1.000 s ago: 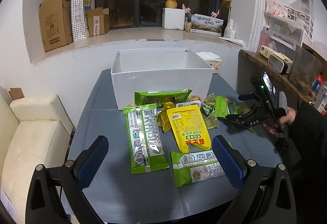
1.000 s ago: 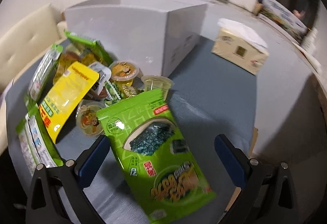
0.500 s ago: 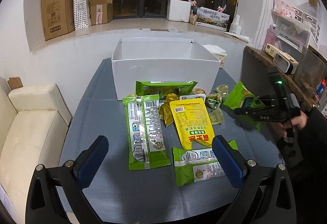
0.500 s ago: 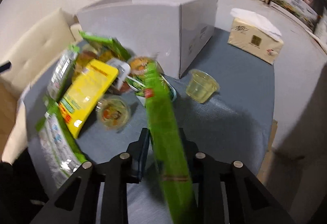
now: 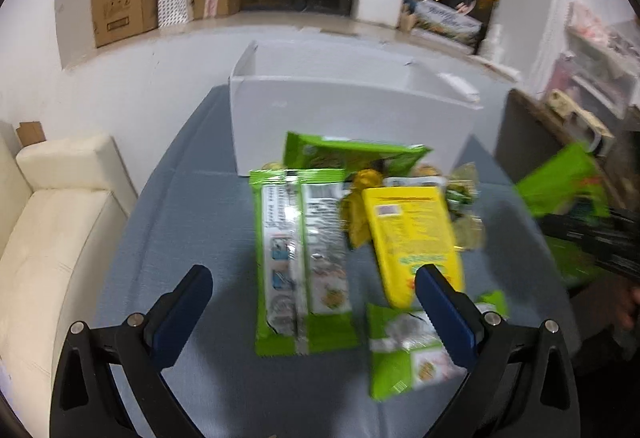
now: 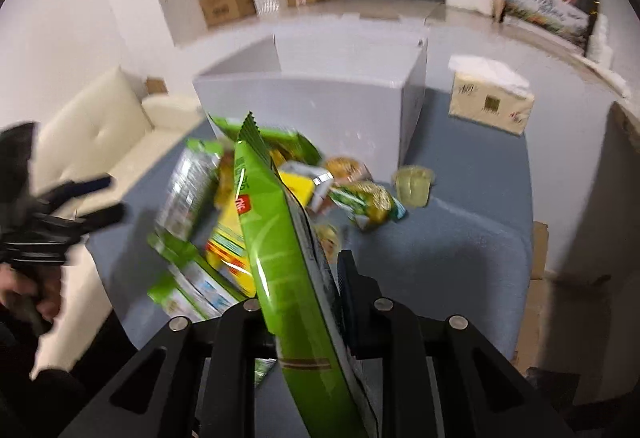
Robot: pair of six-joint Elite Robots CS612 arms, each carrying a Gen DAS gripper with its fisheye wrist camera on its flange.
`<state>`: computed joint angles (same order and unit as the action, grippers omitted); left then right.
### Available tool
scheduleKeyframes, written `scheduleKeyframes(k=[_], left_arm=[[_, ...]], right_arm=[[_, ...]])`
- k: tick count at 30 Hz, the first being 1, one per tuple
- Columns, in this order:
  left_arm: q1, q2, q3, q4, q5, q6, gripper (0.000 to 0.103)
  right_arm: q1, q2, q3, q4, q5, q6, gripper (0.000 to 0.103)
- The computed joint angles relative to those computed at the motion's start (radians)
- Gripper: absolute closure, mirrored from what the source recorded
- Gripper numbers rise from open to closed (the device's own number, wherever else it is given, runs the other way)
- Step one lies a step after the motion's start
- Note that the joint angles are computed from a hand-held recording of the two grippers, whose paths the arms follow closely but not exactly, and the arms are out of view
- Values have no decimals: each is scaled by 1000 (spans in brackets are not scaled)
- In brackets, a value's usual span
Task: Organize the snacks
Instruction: 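Grasp the green stick pack with the left tool while the right tool carries the seaweed packet to the box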
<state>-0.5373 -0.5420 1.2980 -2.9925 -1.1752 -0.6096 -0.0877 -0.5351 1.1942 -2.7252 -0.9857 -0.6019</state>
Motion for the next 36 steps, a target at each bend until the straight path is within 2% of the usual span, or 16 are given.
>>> scheduleKeyframes(k=[3,6,9,10,12,13,20,24,28,31,36], left_arm=[[13,34,-59,77,15,-24,0],[24,71,-127,166,34,-12,0],[37,97,-165,198,5,-15,0],[40,100,-166,193,-4,-20,5],[42,99,-162,187,-17,-29,25],[43,98,-158,179,-30,-23,29],[39,53,-62,25,-59,-5,32],[32,13,-18,-57,-44,50,32],[39,-4,-42,-92,-40,115,32],[51,7,-116,-84,-24,176,32],[86,86,-326,0,-46,242,32]], right_arm=[[5,-24,59,-97,6,89,82],[6,-42,107,-172,20,168,82],[4,-49,132,-214,40,229,82],[4,-52,143,-229,48,242,82],[6,-54,151,-235,48,247,82],[6,-53,149,-231,49,247,82],[10,-35,117,-238,63,287,82],[19,-26,90,-247,57,299,82],[30,1,11,-245,75,331,82],[45,44,-109,-212,88,363,82],[72,181,-437,-61,109,441,82]])
